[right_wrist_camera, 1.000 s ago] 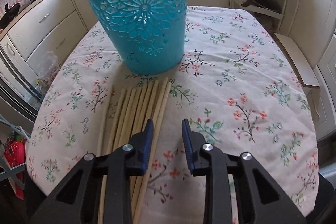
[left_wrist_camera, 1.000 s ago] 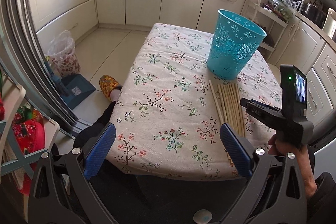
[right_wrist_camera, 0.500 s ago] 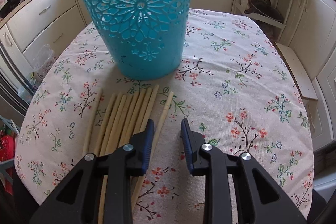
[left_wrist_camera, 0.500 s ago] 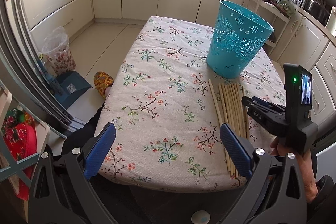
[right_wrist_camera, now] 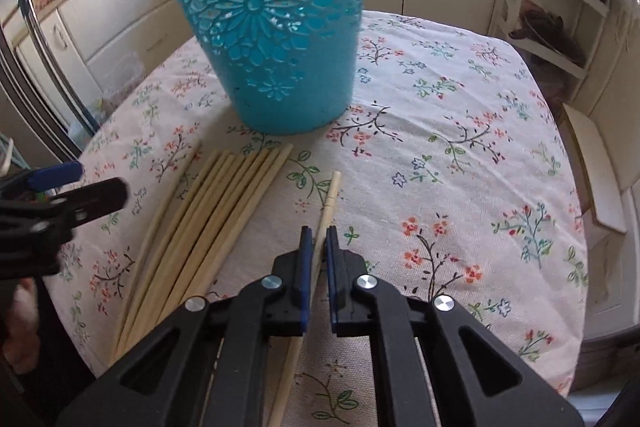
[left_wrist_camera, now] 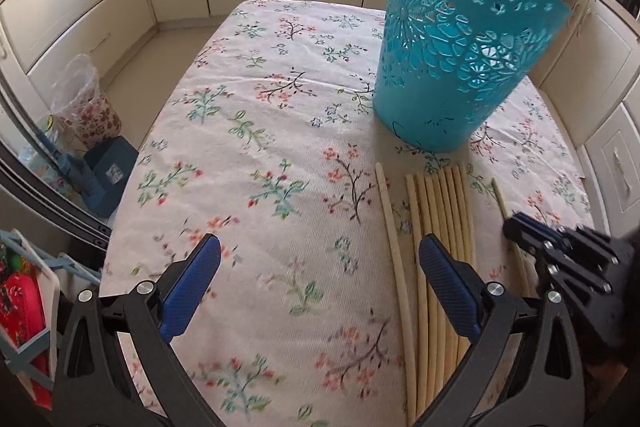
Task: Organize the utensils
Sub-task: 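Lower the left tool onto one wooden stick and close on it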
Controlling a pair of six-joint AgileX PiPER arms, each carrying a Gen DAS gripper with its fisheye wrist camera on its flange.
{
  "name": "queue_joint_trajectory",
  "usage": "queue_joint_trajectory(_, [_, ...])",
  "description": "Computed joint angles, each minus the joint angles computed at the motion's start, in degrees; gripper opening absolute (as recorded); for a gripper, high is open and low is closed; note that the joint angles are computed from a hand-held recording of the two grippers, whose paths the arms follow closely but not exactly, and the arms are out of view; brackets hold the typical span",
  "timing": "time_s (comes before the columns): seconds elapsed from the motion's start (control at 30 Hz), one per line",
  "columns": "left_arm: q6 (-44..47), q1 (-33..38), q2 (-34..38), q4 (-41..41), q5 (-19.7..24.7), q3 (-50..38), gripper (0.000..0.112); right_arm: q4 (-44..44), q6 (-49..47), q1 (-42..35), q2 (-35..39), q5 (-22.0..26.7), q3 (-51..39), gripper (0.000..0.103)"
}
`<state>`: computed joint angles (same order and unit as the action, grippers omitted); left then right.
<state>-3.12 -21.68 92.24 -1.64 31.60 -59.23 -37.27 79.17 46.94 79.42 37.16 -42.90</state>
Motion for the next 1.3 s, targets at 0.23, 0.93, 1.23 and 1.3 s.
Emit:
queue_joint_trajectory(0.23, [-13.03,-5.46,7.68,13.49,2.46,-6.21,0.077,-4.16,7.60,-0.99,-2.69,-5.47,4.27,0.008])
queue_joint_trajectory(0.93, [23.16,1.49,11.60,-14.69,8.48,-12.90,0.006,-3.94,7.58,-1.72,-3.53,-7.74,5.37,0.010])
queue_joint_trajectory(1.23, [21.80,-0.90,10.75,-7.21,7.19,-12.03,0.007,-4.85,8.64,-1.66,-3.56,-7.98,5.67,0.011])
queue_joint_trajectory(1.3, [15.79,-3.97,9.59,1.02,3.55,-9.73,0.008,-5.04,8.89,-1.72,-3.65,-8.17,5.84,0.011])
